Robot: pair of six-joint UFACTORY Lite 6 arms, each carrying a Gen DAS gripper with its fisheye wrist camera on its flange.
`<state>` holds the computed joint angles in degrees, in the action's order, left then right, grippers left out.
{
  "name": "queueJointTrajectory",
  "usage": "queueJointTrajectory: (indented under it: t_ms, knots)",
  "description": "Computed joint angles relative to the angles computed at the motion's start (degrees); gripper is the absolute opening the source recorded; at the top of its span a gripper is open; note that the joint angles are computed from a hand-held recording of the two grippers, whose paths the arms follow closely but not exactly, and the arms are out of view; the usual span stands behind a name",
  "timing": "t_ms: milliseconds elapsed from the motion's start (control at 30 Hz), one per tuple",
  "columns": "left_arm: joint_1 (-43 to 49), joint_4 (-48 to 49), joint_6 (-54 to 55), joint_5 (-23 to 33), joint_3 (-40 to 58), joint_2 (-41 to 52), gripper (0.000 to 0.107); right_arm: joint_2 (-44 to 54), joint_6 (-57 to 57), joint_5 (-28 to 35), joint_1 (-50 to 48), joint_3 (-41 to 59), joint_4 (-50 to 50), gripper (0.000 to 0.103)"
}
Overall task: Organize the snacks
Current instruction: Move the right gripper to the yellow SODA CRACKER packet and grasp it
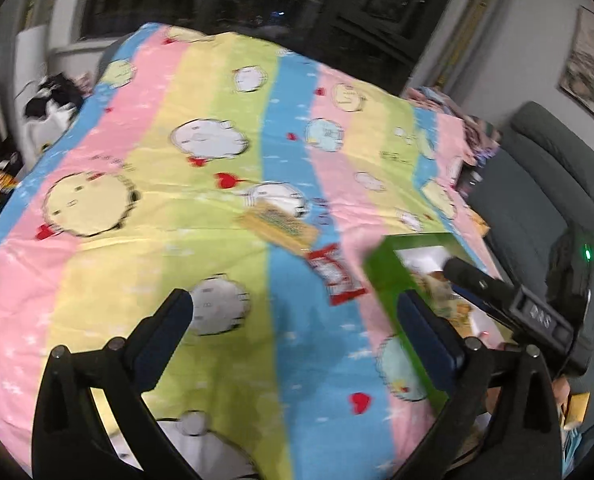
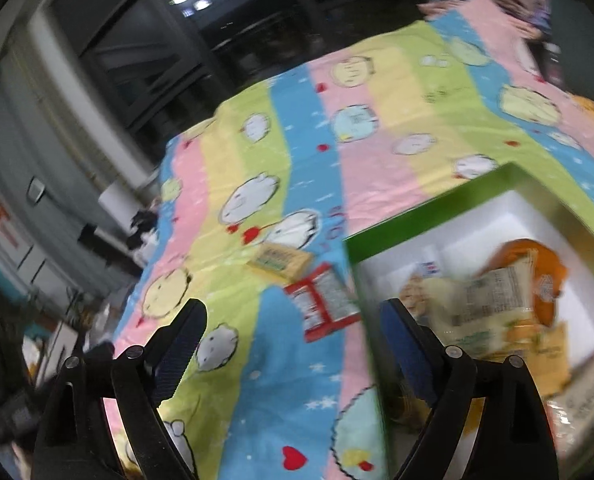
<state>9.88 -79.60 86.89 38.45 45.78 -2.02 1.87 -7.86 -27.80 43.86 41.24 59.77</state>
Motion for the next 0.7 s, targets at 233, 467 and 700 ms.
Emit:
queueJointTrajectory:
  t_ms: [233, 467, 700]
  knots:
    - [6.6, -2.4, 7.5, -0.3, 7.8, 13.9, 0.102, 12.7, 0.8, -3.5, 2.8, 7.2, 1.3, 0.09]
    - [8.6, -4.5, 8.4, -0.5, 15.0, 24.6, 0.102, 16.3, -8.6, -10.2, 5.8, 11.9, 10.1, 0.09]
    - [8.7, -3.4, 6.1, -1.1, 17.8, 27.0, 0.102, 22.4, -16.2, -6.1, 4.1, 21.1, 15.3, 0.09]
